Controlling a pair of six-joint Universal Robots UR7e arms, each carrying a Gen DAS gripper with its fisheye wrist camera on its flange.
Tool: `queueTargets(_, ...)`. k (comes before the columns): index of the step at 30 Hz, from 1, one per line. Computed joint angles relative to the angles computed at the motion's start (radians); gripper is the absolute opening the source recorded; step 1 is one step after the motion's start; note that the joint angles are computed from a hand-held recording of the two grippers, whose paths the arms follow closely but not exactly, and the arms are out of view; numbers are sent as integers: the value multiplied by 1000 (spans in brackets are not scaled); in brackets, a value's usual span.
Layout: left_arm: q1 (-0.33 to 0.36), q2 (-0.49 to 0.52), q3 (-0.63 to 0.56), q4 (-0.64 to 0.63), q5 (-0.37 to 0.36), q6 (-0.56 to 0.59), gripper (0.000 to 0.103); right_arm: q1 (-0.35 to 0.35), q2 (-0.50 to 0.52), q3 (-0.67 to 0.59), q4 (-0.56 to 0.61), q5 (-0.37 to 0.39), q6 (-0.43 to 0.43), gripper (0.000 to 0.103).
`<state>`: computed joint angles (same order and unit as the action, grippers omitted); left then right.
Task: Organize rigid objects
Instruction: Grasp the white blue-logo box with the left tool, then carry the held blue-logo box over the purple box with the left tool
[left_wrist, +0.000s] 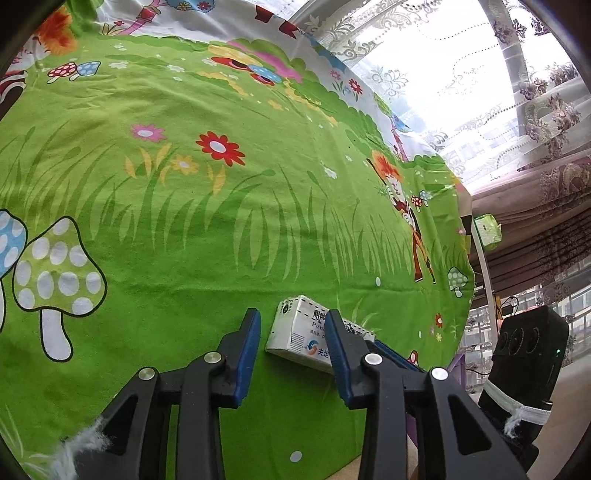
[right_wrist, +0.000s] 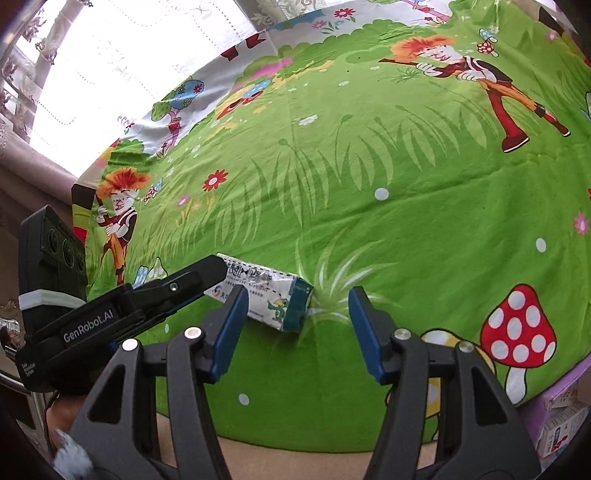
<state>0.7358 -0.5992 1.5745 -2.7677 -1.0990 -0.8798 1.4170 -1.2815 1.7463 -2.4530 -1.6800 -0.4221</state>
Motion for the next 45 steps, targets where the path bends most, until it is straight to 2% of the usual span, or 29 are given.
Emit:
queueTargets(2,3,2,3,-18,-23,-1,32,3,4,4,-13,4,-14,58)
queueTargets(5,-4,2,11,-22,-19,-18,32,2,6,5,0,27,-42,46)
queueTargets(12,-24,-12,54,-58,-37,-57,31,11,-26,48,-49,3,-89,42)
queueTargets(28,-113,7,62,-130,-64,-56,31,-17,-216,188,-149,21,-191,41)
queueTargets(45,-191,96,-45,-67,-121,-27,31,-140,-414,265,-131,83,-231,41)
